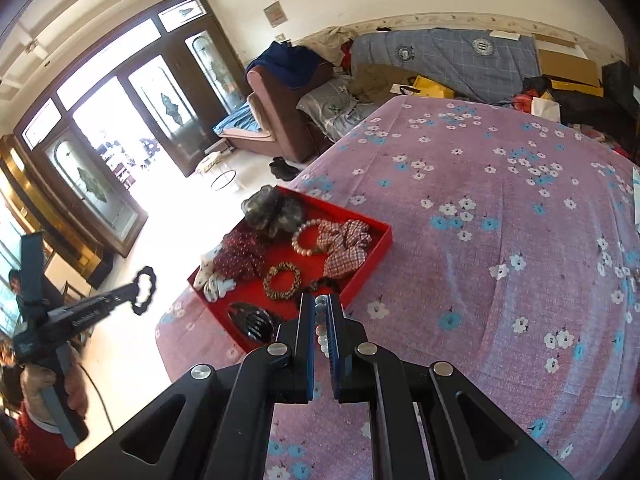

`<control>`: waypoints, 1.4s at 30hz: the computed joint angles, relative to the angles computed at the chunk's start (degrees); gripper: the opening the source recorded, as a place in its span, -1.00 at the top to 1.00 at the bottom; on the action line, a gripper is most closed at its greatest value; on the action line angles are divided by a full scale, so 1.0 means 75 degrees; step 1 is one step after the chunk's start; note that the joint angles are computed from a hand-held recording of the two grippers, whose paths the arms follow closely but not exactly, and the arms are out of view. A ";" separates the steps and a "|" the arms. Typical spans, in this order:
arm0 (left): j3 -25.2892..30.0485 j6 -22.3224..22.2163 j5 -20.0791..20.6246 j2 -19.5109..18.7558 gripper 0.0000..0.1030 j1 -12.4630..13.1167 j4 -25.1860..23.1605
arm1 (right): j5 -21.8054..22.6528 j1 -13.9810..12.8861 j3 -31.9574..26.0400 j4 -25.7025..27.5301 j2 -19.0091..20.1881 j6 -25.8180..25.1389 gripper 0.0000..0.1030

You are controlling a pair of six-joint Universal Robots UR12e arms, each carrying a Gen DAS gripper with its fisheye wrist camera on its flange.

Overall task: Organize jewelry
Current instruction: 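Carry the hair tie and pearl bracelet over the red tray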

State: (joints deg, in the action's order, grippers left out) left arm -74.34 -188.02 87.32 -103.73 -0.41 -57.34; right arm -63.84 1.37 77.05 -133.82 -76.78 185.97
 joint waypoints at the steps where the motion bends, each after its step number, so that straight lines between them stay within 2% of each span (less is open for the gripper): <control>1: 0.0093 0.0047 -0.0098 -0.0090 0.88 -0.0010 -0.0039 | -0.0026 0.0017 -0.0073 0.0014 0.0050 0.0058 0.86; 8: 0.0523 0.0708 -0.0457 -0.0523 0.88 -0.0096 -0.0266 | 0.0075 0.0165 -0.0594 0.0200 0.0418 0.0397 0.86; 16: 0.0767 0.0889 -0.0694 -0.0819 0.88 0.0054 -0.0738 | 0.0186 0.0469 -0.1272 0.0593 0.0956 0.0435 0.86; 25: 0.0871 0.1161 -0.0814 -0.1055 0.88 0.0055 -0.0960 | 0.0195 0.0725 -0.2282 0.1351 0.1757 0.0366 0.86; 28: 0.0944 0.1288 -0.0693 -0.1159 0.88 0.0001 -0.0995 | 0.0152 0.0795 -0.2665 0.1617 0.2063 0.0329 0.85; 35: 0.1078 0.1568 0.0096 -0.1337 0.88 -0.0169 -0.0913 | -0.0244 0.0886 -0.3157 0.2132 0.2513 0.0255 0.85; 42: 0.1148 0.1618 0.0203 -0.1432 0.88 -0.0204 -0.1099 | -0.1027 0.0935 -0.3330 0.2468 0.2689 0.0148 0.85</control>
